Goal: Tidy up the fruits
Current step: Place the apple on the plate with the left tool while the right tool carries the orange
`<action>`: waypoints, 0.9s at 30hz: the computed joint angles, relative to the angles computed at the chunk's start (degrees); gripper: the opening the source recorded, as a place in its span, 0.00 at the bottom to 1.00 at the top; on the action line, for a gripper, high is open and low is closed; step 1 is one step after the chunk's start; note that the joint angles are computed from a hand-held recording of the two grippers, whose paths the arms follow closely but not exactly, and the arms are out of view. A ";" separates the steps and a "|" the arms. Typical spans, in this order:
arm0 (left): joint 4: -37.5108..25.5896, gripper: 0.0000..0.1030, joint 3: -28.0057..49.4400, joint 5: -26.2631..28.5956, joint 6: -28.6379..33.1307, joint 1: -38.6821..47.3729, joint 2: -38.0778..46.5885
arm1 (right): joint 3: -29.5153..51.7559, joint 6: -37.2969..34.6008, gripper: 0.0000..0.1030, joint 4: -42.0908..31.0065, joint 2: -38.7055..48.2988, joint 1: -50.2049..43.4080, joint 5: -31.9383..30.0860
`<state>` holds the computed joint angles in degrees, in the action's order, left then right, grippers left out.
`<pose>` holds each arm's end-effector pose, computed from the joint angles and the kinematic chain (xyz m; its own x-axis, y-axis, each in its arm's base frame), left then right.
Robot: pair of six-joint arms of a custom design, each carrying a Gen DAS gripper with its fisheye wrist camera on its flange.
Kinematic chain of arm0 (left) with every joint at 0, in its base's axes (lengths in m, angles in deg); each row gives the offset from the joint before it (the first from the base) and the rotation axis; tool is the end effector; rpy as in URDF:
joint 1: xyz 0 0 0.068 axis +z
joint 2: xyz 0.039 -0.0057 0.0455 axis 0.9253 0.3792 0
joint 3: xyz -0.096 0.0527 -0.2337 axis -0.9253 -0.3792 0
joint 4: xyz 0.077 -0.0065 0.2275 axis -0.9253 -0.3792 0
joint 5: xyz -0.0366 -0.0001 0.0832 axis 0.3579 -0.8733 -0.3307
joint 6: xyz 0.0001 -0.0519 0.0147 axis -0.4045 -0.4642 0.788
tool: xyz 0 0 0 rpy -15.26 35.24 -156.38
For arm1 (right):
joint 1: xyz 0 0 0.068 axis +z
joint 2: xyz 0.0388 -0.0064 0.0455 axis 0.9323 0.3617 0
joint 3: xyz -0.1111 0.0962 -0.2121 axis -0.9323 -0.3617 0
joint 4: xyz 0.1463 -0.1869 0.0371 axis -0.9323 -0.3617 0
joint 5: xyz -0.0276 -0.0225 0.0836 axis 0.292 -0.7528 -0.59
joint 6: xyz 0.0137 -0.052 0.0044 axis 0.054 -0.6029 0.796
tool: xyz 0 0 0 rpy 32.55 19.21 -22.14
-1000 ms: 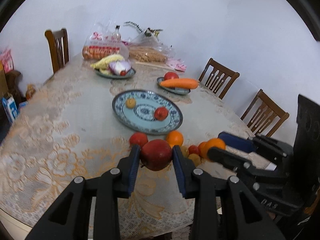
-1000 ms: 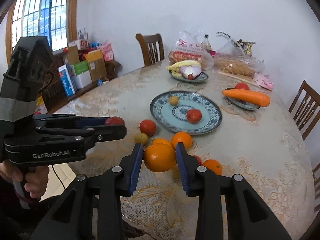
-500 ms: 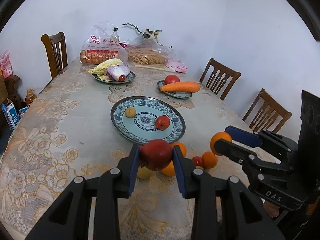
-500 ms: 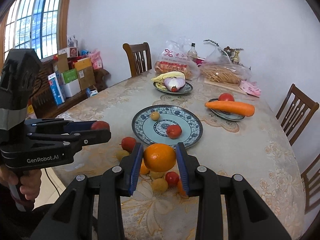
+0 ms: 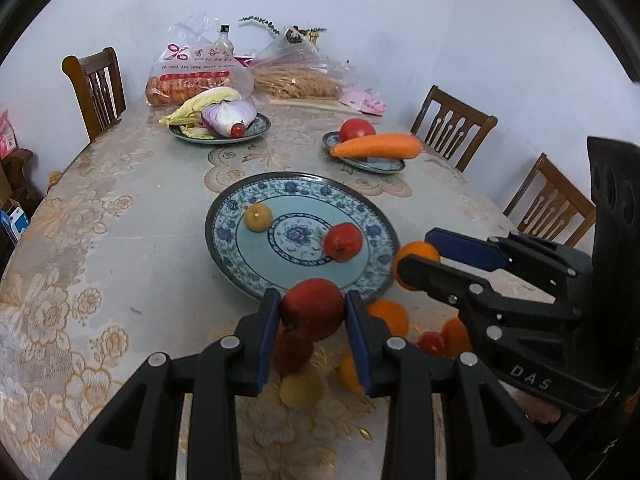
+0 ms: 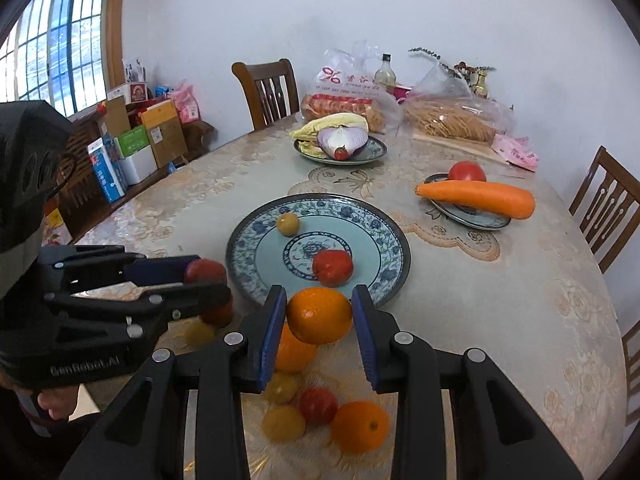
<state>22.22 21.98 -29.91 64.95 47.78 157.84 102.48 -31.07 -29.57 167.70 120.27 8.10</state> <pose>0.2100 -0.0785 0.0997 -0.7101 0.0187 -0.7038 0.2282 0.9518 -0.2049 0.2029 0.2373 0.0869 -0.5338 -0.3243 -0.7809 -0.4936 0.8694 -0.0236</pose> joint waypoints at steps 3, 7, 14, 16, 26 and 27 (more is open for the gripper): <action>0.26 0.33 2.90 0.89 1.35 1.54 4.08 | 3.52 -1.09 0.34 -1.40 3.01 -1.32 -1.70; 1.12 0.33 7.02 1.79 2.33 3.21 10.43 | 8.60 -1.60 0.34 -3.54 7.55 -3.08 -3.72; 2.62 0.33 11.74 8.52 2.96 7.17 17.64 | 12.41 -1.33 0.34 -2.83 12.61 -6.51 -8.20; 2.91 0.33 13.10 12.52 1.89 9.18 19.44 | 12.75 -0.98 0.34 -2.78 12.89 -7.00 -8.99; 1.73 0.33 14.42 13.04 1.09 9.43 20.20 | 14.40 0.54 0.35 -6.12 13.35 -7.50 -11.07; 1.85 0.33 14.23 12.91 1.07 9.31 20.06 | 14.89 0.69 0.35 -7.17 13.51 -7.46 -11.18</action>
<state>24.07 36.21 -17.00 66.02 57.09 177.90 117.37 -30.38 -36.75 181.22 112.81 -3.08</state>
